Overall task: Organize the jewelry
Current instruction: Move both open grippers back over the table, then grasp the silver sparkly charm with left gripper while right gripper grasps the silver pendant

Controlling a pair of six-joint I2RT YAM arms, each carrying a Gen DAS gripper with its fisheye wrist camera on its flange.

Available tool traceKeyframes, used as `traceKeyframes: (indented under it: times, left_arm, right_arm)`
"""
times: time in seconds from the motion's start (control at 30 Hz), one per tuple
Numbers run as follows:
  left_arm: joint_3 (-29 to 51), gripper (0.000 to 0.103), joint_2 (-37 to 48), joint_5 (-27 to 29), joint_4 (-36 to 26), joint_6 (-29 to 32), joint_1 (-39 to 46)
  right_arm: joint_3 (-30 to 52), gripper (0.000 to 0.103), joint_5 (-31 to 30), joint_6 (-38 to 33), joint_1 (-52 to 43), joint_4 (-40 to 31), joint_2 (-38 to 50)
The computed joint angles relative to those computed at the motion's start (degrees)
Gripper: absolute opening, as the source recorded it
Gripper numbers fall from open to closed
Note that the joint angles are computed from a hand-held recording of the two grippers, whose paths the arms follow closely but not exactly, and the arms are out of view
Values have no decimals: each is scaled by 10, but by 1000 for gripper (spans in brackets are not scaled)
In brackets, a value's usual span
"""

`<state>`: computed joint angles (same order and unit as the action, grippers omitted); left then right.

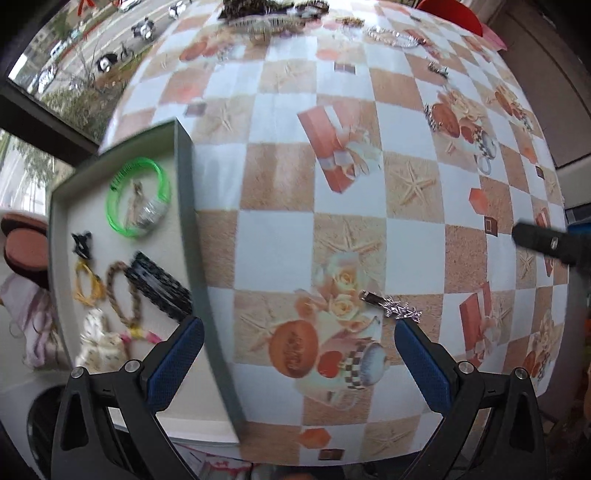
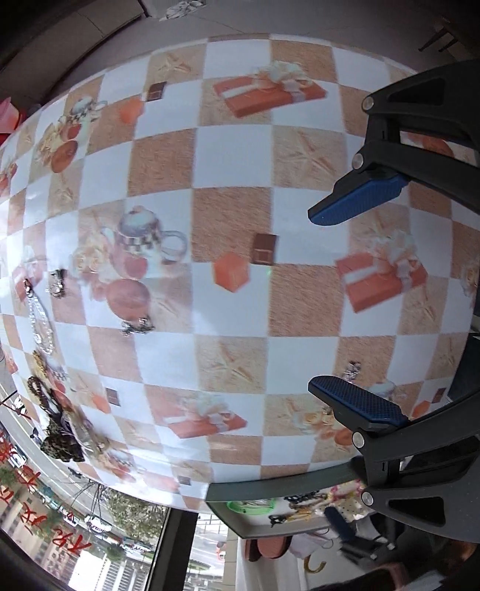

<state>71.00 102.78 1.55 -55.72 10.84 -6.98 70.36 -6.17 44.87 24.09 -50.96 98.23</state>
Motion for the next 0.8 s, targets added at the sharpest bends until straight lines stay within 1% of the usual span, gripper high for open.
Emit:
traceKeyframes:
  times: [0.07,0.17,0.27,0.53,0.6,0.7,0.8]
  left_arm:
    - [-1,103,10,2,-3,-20,-5]
    - [-2,103,29,22,-7,-47,-10]
    - [-14,103,36,29,4,-76,-20]
    - [-30,101,64,38,28,-155,-41]
    - [-36,101,64,37,36,-169,-45]
    - [-32,85,80,33,40,-194,-63]
    - [-30,85,94,30,43,-213,-73]
  right_arm:
    - [14,86,1,-21,-12,0,15]
    - [42,86,4,-52,-27,1,45]
    - [72,86,18,-73,-38,-1,77]
    - [159,86,20,-134,-55,4,170]
    - [180,84,21,-145,-58,6,190]
    - [216,76,27,-157,-60,4,226]
    - [242,72,33,-164,-60,4,255]
